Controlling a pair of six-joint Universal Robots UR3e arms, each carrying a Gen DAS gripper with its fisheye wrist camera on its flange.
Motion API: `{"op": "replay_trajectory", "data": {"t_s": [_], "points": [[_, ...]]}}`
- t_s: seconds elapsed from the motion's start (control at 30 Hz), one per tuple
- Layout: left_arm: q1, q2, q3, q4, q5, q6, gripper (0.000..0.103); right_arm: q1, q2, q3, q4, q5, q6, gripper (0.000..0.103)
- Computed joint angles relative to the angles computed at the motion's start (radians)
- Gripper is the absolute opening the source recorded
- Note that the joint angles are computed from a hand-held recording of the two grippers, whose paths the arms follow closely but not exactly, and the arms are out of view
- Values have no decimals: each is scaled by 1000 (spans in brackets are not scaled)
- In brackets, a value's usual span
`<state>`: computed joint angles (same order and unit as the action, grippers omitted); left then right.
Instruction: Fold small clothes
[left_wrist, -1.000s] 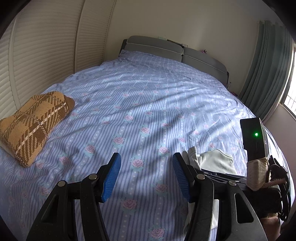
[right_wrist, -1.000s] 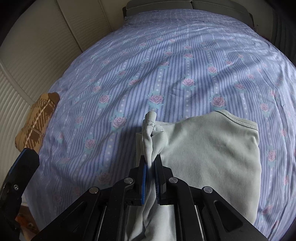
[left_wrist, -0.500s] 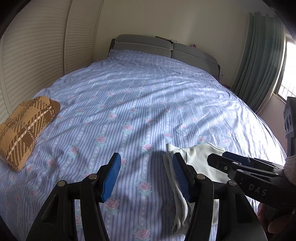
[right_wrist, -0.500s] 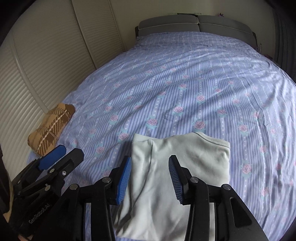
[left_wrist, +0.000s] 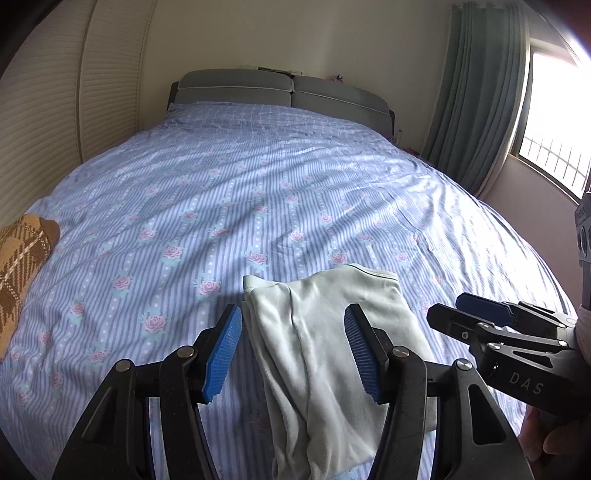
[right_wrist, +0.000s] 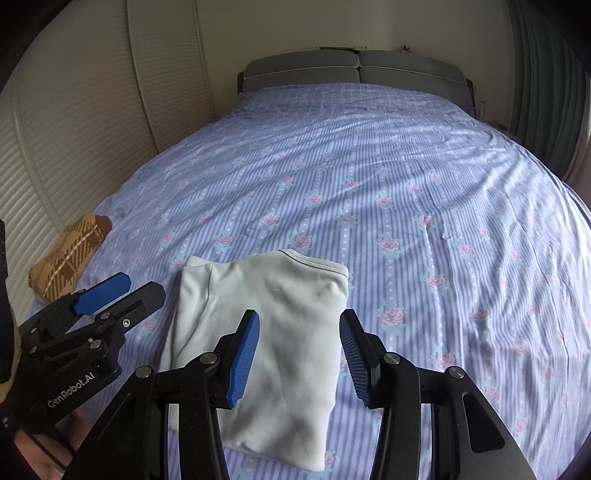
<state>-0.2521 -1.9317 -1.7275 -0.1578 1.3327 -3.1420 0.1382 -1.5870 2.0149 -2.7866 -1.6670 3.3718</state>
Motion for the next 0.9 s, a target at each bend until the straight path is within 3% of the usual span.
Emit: {"op": "replay_trajectory", "data": {"t_s": [0.3, 0.53, 0.7, 0.9], "points": [[16, -75, 38, -2, 31, -18, 55, -29, -4, 109, -120, -30, -22, 47], [-27, -143, 114, -29, 62, 28, 39, -38, 28, 176, -239, -49, -31, 47], [-64, -196, 180, -66, 146, 47, 36, -76, 26, 236, -302, -7, -31, 47], [-76, -238, 223, -82, 183, 44, 33, -122, 30, 293, -359, 49, -24, 47]]}}
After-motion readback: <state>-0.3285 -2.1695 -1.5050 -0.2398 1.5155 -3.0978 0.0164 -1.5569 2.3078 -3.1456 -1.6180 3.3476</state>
